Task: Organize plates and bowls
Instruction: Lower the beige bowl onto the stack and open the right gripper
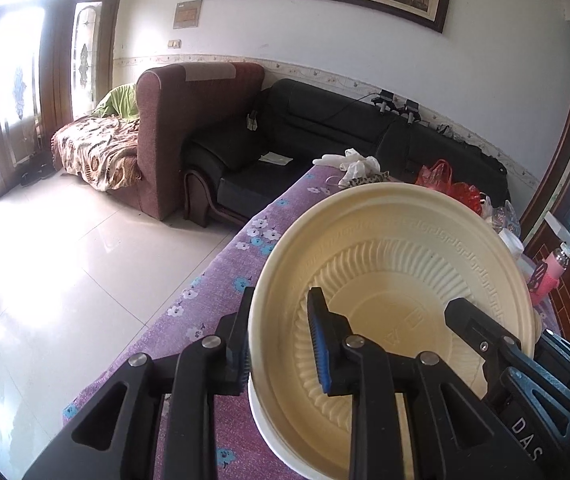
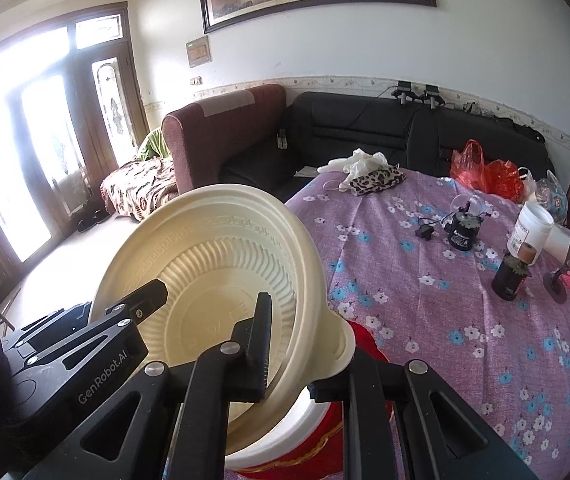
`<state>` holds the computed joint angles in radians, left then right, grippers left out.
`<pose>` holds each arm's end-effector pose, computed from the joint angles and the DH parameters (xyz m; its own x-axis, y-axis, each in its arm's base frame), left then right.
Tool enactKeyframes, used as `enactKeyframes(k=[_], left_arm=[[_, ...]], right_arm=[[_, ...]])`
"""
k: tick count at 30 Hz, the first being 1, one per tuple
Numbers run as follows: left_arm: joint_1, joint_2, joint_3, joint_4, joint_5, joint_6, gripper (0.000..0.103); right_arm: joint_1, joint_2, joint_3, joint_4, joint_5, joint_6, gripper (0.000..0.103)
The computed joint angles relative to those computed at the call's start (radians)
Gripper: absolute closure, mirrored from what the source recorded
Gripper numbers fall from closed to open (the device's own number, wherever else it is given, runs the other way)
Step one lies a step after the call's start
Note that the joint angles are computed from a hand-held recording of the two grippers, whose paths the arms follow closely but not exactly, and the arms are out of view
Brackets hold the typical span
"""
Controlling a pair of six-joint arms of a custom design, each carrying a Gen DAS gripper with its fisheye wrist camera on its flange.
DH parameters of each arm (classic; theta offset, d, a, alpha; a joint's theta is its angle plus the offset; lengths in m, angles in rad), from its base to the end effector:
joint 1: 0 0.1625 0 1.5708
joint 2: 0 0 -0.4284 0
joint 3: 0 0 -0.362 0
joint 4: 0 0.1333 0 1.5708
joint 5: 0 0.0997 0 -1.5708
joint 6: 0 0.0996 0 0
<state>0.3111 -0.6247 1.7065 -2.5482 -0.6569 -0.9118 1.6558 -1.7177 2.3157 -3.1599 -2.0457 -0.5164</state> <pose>-0.5161 -0.3888 0.0226 -0.8149 0.1308 -0.5646 0.4941 0.6660 -0.5589 0.1184 -0.3564 0.4174 -0.7759 -0.0037 0.6309 -0.4940 0.6255 -0.6039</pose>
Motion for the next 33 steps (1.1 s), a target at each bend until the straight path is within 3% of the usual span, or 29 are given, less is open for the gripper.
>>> enactKeyframes(k=[8, 27, 29, 31, 33], left_arm=[[0.036, 0.021, -0.011, -0.001, -0.048, 0.007, 0.079], [0.046, 0.027, 0.004, 0.012, -0.051, -0.019, 0.078], [0.045, 0.025, 0.008, 0.012, -0.051, -0.023, 0.078], [0.044, 0.024, 0.011, 0.014, -0.05, -0.028, 0.078], [0.044, 0.025, 0.012, 0.01, -0.05, -0.026, 0.078]], right_arm=[[-0.032, 0.034, -0.011, 0.023, -0.011, 0.018, 0.087], [-0.037, 0.065, 0.018, -0.054, -0.016, 0.001, 0.086], [-0.037, 0.063, 0.019, -0.059, -0.011, 0.006, 0.083], [-0.039, 0.057, 0.019, -0.058, 0.002, 0.008, 0.071], [-0.033, 0.059, 0.025, -0.081, 0.005, 0.0, 0.067]])
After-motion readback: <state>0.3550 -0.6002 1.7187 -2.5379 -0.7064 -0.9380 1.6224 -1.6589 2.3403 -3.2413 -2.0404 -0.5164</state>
